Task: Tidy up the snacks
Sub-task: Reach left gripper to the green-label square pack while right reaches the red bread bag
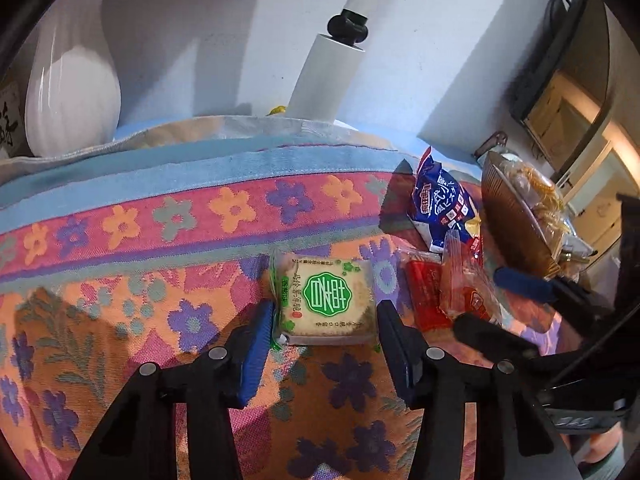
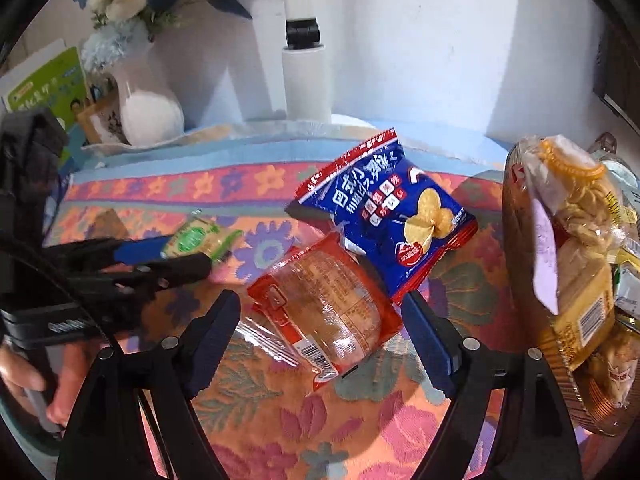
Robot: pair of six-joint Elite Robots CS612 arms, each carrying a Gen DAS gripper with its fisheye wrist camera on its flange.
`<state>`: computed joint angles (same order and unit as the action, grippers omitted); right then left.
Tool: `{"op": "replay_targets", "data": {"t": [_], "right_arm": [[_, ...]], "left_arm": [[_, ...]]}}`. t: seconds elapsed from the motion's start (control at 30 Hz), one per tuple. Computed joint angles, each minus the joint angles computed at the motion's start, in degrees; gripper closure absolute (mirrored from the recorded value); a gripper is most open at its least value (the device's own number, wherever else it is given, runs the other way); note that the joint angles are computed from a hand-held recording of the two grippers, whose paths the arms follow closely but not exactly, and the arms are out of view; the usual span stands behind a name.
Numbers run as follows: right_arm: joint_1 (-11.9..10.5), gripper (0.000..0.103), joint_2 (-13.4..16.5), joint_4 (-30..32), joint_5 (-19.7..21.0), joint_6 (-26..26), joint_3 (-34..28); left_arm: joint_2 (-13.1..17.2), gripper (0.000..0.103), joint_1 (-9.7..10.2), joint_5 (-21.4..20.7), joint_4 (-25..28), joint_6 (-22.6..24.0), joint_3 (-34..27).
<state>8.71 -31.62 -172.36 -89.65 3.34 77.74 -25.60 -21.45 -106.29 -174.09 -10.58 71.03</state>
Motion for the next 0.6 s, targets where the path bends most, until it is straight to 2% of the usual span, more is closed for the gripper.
{"op": "replay_targets", "data": {"t": [0.07,0.1,0.13,0.2,0.47,0.53,0.6], "right_arm": [[0.31,0.034,0.45,-0.37,-1.16,-0.35,-0.31],[0.56,0.049,0.59,-0.36,-2.46,-0.61,-0.41],[0.82,0.053,0.63,-0.09,-3.94,-0.76,-0.50],[1.06,0.057,0.39,0.03,-5.11,0.05,-0.23],[0.04,0.059,-3.50,6.46,2.40,9.39,3.47],[-0.27,0.059,-4.85,5.45,5.46,9.92,5.91],[-0.87,0.059,-5.69,4.69,11.07,9.32,7.92]], "left_arm": [[-0.01,0.053,-0.06,0.05,-0.08,-0.05,0.05],[-0.03,0.053,-0.05,0.09,-0.08,-0.02,0.07],[-0.06,0.053,-0.08,0.21,-0.11,-0.02,0.12],[-0.08,0.053,-0.09,0.30,-0.19,-0.01,0.18],[-0.21,0.053,0.02,-0.16,-0.20,-0.26,0.40],[-0.24,0.052,0.08,-0.21,-0.09,-0.39,0.43],[-0.17,0.052,0.10,-0.30,-0.14,-0.83,0.33]]}}
